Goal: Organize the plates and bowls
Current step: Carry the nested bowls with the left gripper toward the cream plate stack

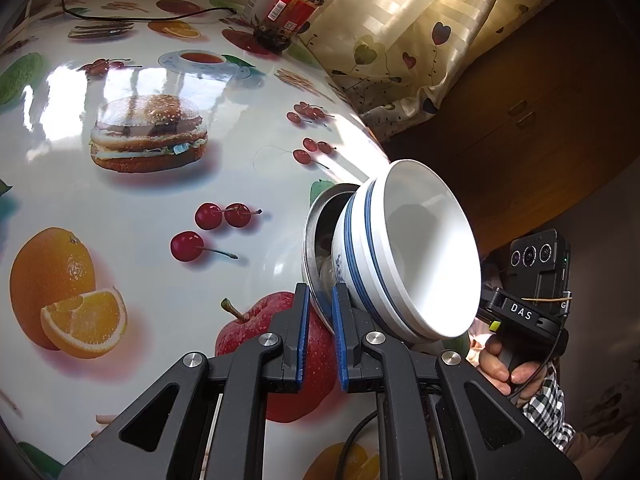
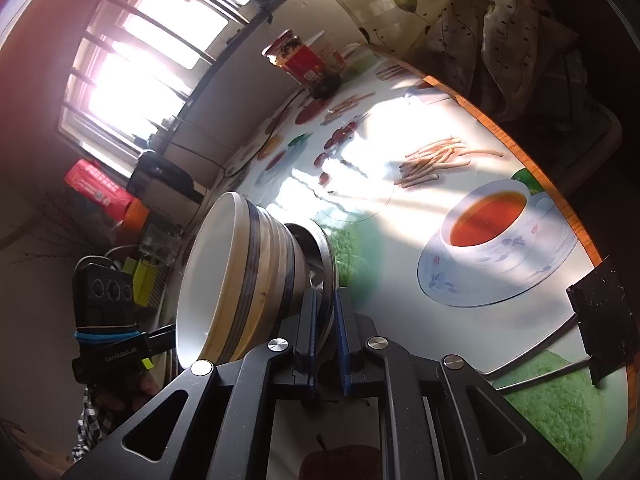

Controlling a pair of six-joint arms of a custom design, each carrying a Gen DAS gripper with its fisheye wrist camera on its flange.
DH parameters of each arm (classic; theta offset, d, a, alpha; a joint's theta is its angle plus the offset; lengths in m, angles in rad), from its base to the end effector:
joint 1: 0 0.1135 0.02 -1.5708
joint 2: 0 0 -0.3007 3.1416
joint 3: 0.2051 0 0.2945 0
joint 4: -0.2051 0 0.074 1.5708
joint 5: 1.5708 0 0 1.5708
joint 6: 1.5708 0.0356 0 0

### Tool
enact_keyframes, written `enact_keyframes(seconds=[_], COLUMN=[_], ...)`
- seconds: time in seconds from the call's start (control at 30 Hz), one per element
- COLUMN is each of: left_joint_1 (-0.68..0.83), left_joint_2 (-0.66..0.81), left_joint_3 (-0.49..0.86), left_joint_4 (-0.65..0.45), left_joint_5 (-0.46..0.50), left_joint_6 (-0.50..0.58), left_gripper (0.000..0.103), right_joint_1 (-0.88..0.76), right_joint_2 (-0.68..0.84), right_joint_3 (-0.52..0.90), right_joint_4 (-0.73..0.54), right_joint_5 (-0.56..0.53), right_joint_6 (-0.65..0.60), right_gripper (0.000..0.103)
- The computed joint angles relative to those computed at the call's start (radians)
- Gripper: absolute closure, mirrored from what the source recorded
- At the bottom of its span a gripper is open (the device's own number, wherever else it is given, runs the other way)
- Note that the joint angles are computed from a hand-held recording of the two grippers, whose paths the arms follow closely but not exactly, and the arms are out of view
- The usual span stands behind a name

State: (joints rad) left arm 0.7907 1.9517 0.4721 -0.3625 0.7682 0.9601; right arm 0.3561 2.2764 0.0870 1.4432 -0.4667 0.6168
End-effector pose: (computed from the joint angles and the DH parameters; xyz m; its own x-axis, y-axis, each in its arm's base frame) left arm 0.1520 0.1184 0.0150 -0.9147 -0.0868 -0.3948 0.1869 0.7752 -0.6034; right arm 0.1578 0.0758 0.0009 -0.8782 0.2245 -0.4223 -0.1385 0.7257 0.6739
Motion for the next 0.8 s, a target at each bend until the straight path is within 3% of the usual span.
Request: enact_keyframes(seconds=[0.23, 0.8], left_joint_1=[-0.013, -0.024], left_joint_2=[-0.029, -0.078], left_joint_3=[-0.022, -0.073], left_joint_4=[0.034, 0.118], left_joint_5=[-0.009, -0.024], left_joint_6=[-0.018, -0.043], left_gripper=[0.091, 0.092], right_joint_1=[0.021, 0.006], right_joint_2=[-0.042, -0.009], right_joint_3=[0.005, 0.011], right_joint_4=[-0.046, -0.02], right_joint_5=[0.032, 0.007], right_joint_6=[0.001, -0.019], right_gripper=[0.091, 0.092])
